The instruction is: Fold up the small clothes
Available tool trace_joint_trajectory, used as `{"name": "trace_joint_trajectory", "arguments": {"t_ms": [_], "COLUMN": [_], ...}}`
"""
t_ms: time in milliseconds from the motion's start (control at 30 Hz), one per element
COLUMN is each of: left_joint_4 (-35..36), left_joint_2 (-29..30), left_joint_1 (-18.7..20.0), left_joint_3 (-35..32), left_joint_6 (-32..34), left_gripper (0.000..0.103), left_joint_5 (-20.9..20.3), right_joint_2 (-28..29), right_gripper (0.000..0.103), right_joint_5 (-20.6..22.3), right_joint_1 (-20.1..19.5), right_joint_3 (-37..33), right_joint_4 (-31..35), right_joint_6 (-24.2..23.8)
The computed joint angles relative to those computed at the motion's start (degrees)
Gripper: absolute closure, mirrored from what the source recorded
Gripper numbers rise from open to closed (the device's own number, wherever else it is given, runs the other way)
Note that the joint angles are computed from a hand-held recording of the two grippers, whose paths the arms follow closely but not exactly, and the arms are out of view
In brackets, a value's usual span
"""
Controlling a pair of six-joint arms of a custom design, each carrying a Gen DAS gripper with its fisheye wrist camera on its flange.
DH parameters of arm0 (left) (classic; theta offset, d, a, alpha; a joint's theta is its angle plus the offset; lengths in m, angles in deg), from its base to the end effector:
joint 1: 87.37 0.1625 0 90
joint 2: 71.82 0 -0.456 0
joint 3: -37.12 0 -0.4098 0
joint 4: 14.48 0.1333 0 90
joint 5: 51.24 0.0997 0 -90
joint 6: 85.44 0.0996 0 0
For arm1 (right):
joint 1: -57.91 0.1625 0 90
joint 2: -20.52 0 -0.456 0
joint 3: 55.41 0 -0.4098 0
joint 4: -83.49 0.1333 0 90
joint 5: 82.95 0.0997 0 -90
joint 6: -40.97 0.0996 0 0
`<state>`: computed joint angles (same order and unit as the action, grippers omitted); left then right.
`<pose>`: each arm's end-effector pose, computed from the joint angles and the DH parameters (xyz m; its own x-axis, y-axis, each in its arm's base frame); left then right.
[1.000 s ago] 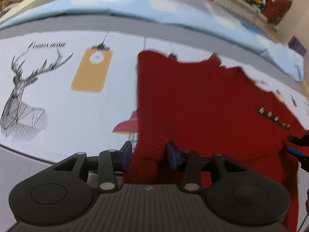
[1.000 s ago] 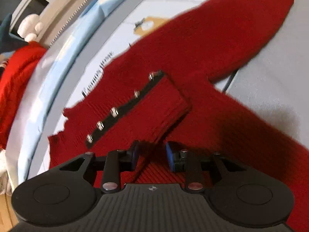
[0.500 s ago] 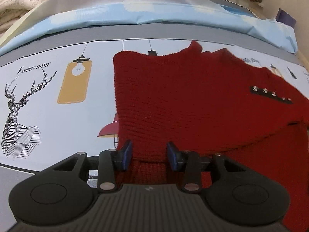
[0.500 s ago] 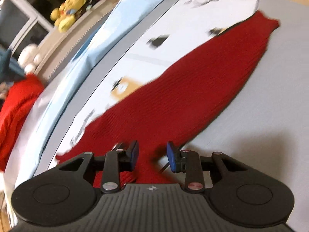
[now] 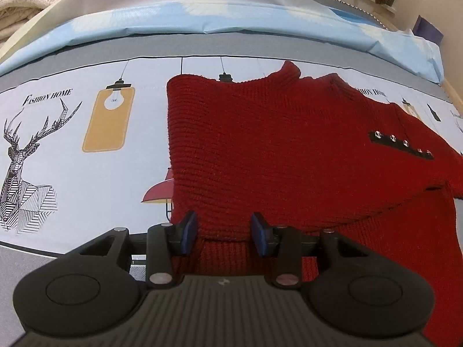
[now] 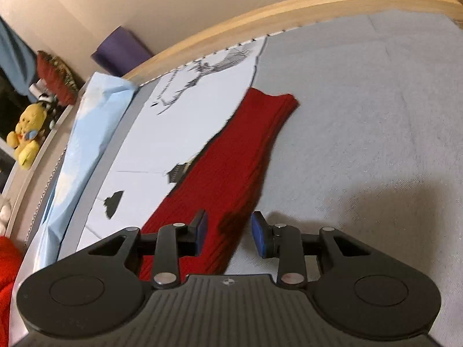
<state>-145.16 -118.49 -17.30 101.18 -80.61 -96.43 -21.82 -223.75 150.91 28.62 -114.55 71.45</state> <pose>-0.0894 -0.8435 0.3462 -0.7329 0.0526 -0.6783 0.3761 0.8621 -0.3395 0.0948 -0.7368 0.2631 -0.5866 0.7856 -0.1967 0.3209 0.0024 -0.9471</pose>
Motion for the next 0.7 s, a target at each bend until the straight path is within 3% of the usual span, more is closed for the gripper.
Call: {"name": "trace_joint_trajectory", "arguments": {"t_ms": [100, 300, 367, 433, 533, 633, 700], "left_joint_4": [0.2, 0.9, 1.0, 1.1, 1.0, 1.3, 1.2], "left_joint_2": [-0.2, -0.3, -0.5, -0.7, -0.9, -1.1, -1.2], "left_joint_1": [0.0, 0.1, 0.2, 0.3, 0.3, 0.4, 0.4], "left_joint_3": [0.2, 0.0, 0.1, 0.2, 0.5, 0.7, 0.6], "left_joint_6": [0.2, -0.1, -0.2, -0.1, 0.2, 0.4, 0.2], "left_gripper": [0.057, 0.057, 0.057, 0.057, 0.057, 0.057, 0.057], "left_joint_5": [-0.3, -0.2, -0.4, -0.4, -0.3, -0.3, -0.3], "right_joint_2": [-0.5, 1.4, 1.8, 2.6, 4.7, 8.8, 12.4], "right_gripper": [0.067, 0.068, 0.085, 0.09, 0.092, 0.092, 0.093], "right_joint_5": [3.0, 2.2, 3.0, 3.1, 1.6, -1.2, -0.4], "right_joint_1": [-1.0, -0.2, -0.2, 0.1, 1.2, 3.9, 6.3], "right_joint_3": [1.0, -1.0, -1.2, -1.7, -4.6, -11.6, -17.6], "right_joint_4": [0.7, -1.5, -2.7, -5.0, -10.1, -13.9, -16.8], "right_joint_6": [2.3, 0.1, -0.2, -2.0, -8.5, -20.1, -31.2]}}
